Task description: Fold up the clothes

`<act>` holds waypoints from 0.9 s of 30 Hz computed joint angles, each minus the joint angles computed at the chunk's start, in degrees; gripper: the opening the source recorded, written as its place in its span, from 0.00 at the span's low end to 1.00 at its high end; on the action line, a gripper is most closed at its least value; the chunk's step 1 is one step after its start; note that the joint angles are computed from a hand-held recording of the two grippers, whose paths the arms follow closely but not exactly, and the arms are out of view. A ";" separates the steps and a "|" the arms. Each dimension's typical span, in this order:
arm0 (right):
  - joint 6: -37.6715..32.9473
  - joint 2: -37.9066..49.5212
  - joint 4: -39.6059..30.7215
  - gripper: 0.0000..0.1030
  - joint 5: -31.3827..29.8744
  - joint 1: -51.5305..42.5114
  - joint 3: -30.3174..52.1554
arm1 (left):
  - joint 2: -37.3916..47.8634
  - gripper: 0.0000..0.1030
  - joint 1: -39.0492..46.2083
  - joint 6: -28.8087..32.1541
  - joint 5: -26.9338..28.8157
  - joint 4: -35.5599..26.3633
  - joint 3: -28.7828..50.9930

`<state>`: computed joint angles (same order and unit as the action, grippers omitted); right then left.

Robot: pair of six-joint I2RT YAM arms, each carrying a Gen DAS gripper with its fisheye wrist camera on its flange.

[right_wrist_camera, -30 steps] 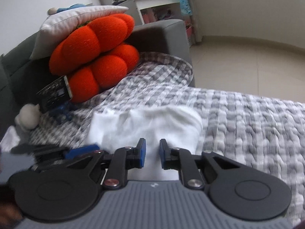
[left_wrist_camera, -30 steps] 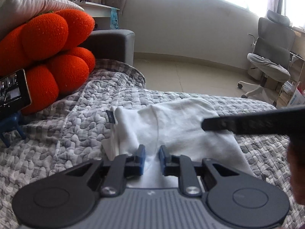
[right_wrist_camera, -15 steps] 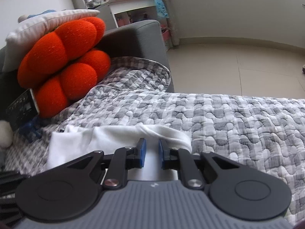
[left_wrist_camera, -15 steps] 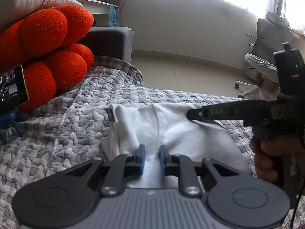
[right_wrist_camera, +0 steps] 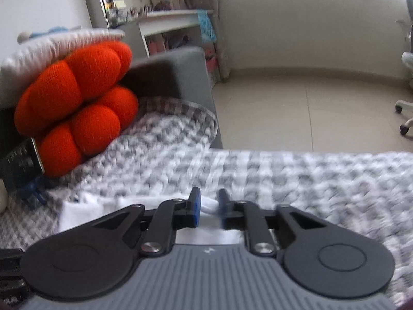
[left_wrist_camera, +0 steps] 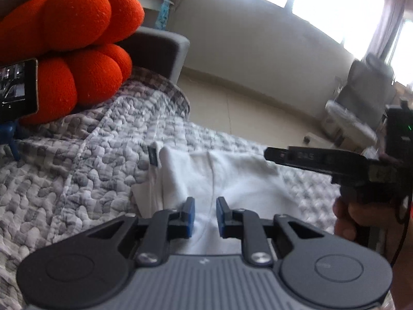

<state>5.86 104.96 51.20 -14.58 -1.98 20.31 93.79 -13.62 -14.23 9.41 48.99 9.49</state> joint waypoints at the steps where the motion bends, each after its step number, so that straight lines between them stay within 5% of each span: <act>1: 0.31 -1.78 -0.49 0.21 -0.29 -0.50 -0.78 | -0.30 0.20 0.06 -0.20 -0.17 0.97 -0.46; 9: 0.61 -17.08 -10.66 0.21 -1.33 -0.82 -7.26 | -1.25 0.20 2.71 -2.62 1.34 5.95 -2.39; 13: -1.24 -23.74 -18.63 0.21 -2.27 -0.13 -9.88 | -0.43 0.20 2.15 -2.16 -2.13 -4.23 1.93; 21: -3.89 -16.68 -21.03 0.22 1.86 4.42 -6.85 | 2.84 0.20 2.54 -1.61 -1.96 -5.59 4.30; 27: -3.95 -23.66 -23.86 0.22 -0.63 2.69 -9.17 | 3.31 0.20 3.14 -1.02 -1.24 -5.02 4.08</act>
